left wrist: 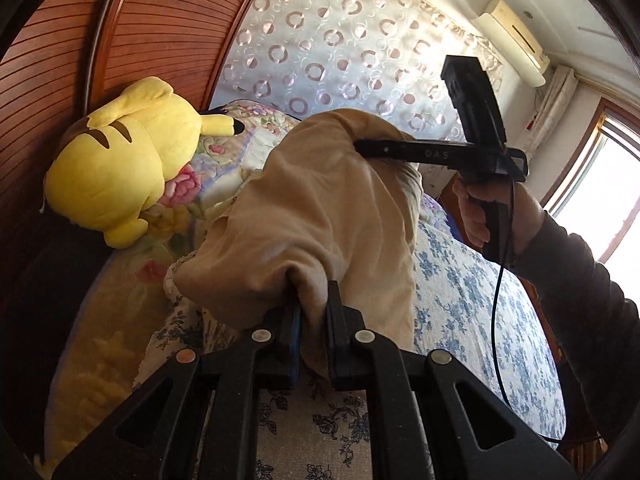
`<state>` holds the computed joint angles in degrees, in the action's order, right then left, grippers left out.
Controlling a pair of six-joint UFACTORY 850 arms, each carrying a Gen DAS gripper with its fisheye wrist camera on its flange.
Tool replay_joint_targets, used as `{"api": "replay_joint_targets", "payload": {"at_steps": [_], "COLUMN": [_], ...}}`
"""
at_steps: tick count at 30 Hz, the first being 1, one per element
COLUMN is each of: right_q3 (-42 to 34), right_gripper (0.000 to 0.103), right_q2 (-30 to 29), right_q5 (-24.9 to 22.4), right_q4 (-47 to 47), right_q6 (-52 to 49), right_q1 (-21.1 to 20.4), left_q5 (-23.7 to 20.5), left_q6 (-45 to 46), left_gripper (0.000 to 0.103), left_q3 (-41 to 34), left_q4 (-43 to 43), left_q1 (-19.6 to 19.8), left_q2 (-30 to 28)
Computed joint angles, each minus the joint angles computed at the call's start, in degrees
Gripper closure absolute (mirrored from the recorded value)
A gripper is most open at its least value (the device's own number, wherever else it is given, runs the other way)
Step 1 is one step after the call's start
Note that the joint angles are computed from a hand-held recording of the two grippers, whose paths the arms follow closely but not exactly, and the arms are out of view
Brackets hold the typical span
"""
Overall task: Fold small clothes
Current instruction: 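Carry the shirt bundle with both tools toward the yellow plush toy, then lower the shirt beside the plush toy and open both tools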
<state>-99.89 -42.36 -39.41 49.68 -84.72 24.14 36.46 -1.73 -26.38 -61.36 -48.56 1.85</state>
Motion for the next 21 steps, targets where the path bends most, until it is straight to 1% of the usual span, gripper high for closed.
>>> {"api": "replay_joint_targets", "payload": {"at_steps": [3,5,6,7,8,10,11,12,13,14,16,17,18,21], "right_q3": [0.17,0.08,0.04,0.35,1.62,4.29,6.69,9.18,11.03,12.48,15.68,16.97,18.09,19.30], "right_gripper": [0.087,0.084,0.080,0.070,0.064,0.059,0.058,0.057,0.057,0.057,0.057,0.057,0.057,0.057], "right_q2": [-0.59,-1.06,-0.98,-0.78,0.10,2.02,3.64,5.28,6.50,7.41,9.11,9.67,9.98,9.12], "right_q5": [0.59,1.74,2.18,2.89,4.79,7.90,10.51,12.09,11.51,10.11,8.81,8.61,8.65,10.07], "right_q4": [-0.39,-0.32,-0.08,0.69,2.14,4.95,8.17,13.47,18.00,21.37,26.43,27.11,27.69,26.24], "right_q6": [0.87,1.82,2.68,3.37,3.27,1.84,-0.75,-5.56,-9.67,-12.58,-17.67,-18.84,-19.45,-17.27], "right_q1": [-0.01,-0.11,-0.02,-0.25,-0.42,-0.67,-0.72,-0.94,-1.30,-1.61,-1.52,-1.28,-1.07,-0.26], "left_q5": [0.20,-0.10,-0.33,-0.50,-0.69,-1.60,-1.96,-2.13,-2.49,-2.59,-2.38,-2.66,-2.94,-3.24], "left_q6": [1.80,2.44,3.33,4.25,4.92,6.17,7.11,7.66,8.24,8.70,9.83,10.47,10.63,13.72], "left_gripper": [0.092,0.092,0.092,0.092,0.092,0.091,0.089,0.087,0.082,0.080,0.072,0.069,0.062,0.056], "left_q3": [-0.46,-0.85,-1.09,-1.31,-1.51,-1.89,-2.16,-2.35,-2.55,-2.70,-2.93,-3.11,-3.15,-3.64], "left_q4": [-2.10,-2.64,-3.45,-4.08,-4.54,-5.39,-6.55,-7.26,-7.77,-8.16,-9.03,-9.33,-9.07,-11.42], "left_q1": [-0.32,-0.44,-0.63,-0.70,-0.76,-0.21,-0.11,-0.06,0.09,0.12,-0.10,-0.13,-0.08,-0.34], "left_q2": [-0.47,-0.93,-1.00,-1.15,-1.27,-1.73,-1.95,-2.13,-2.34,-2.49,-2.71,-2.77,-2.80,-2.96]}}
